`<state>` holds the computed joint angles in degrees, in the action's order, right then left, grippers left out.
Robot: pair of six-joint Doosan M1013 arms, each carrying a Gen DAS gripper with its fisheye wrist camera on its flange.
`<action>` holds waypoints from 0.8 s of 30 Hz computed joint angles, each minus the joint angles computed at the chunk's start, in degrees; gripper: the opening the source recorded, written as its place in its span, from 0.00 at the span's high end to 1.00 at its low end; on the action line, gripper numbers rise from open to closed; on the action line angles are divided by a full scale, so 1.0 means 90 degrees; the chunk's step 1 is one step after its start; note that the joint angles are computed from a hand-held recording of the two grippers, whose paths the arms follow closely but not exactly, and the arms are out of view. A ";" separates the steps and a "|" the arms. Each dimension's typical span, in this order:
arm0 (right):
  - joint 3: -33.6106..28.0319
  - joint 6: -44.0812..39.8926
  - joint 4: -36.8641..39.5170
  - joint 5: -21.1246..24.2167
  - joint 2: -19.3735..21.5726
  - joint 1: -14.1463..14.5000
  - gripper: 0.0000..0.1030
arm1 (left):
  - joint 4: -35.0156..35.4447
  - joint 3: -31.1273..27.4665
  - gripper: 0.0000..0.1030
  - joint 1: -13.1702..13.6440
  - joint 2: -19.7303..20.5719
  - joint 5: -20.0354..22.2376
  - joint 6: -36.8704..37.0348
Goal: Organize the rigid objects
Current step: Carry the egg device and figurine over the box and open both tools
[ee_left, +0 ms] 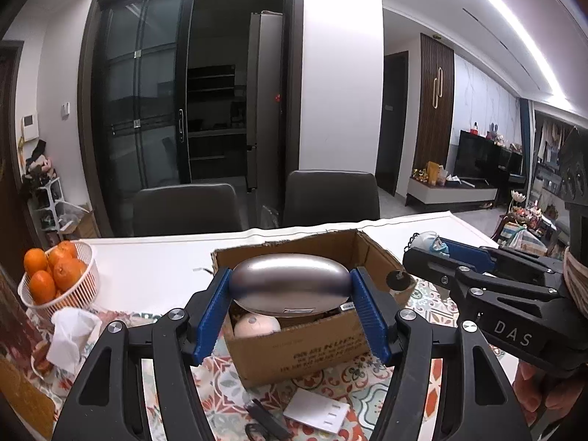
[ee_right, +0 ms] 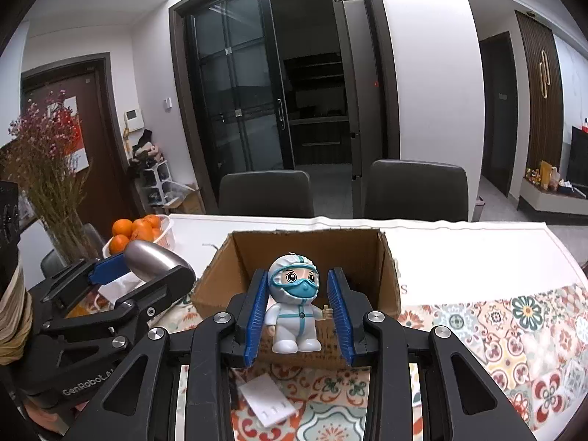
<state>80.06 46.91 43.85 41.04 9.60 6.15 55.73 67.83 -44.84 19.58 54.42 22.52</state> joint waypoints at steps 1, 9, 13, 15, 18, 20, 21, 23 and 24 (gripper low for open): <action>-0.0066 0.0035 -0.0024 0.0021 0.0041 0.0012 0.67 | -0.0050 -0.0058 0.38 0.0027 0.0028 0.0011 0.0102; -0.0455 0.0275 -0.0348 0.0092 0.0299 0.0098 0.67 | -0.0375 -0.0444 0.38 0.0224 0.0226 0.0117 0.0763; -0.0704 0.0468 -0.0524 0.0163 0.0456 0.0133 0.67 | -0.0819 -0.0693 0.38 0.0366 0.0341 0.0120 0.1115; -0.0864 0.0597 -0.0614 0.0259 0.0550 0.0142 0.67 | -0.1060 -0.0799 0.38 0.0434 0.0394 0.0116 0.1261; -0.1107 0.0801 -0.0740 0.0437 0.0712 0.0162 0.67 | -0.1618 -0.1053 0.38 0.0579 0.0529 0.0199 0.1644; -0.1299 0.0958 -0.0849 0.0596 0.0848 0.0178 0.67 | -0.1946 -0.1202 0.38 0.0660 0.0614 0.0288 0.1851; -0.1362 0.1025 -0.0903 0.0651 0.0897 0.0184 0.67 | -0.2121 -0.1279 0.38 0.0711 0.0657 0.0324 0.1970; -0.1542 0.1203 -0.1086 0.0802 0.1030 0.0213 0.67 | -0.2402 -0.1404 0.38 0.0790 0.0734 0.0408 0.2146; -0.1598 0.1304 -0.1184 0.0846 0.1074 0.0231 0.67 | -0.2515 -0.1475 0.38 0.0822 0.0778 0.0465 0.2225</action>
<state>65.68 58.64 33.19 48.65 19.26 8.24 33.09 54.56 -37.44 26.58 58.61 42.54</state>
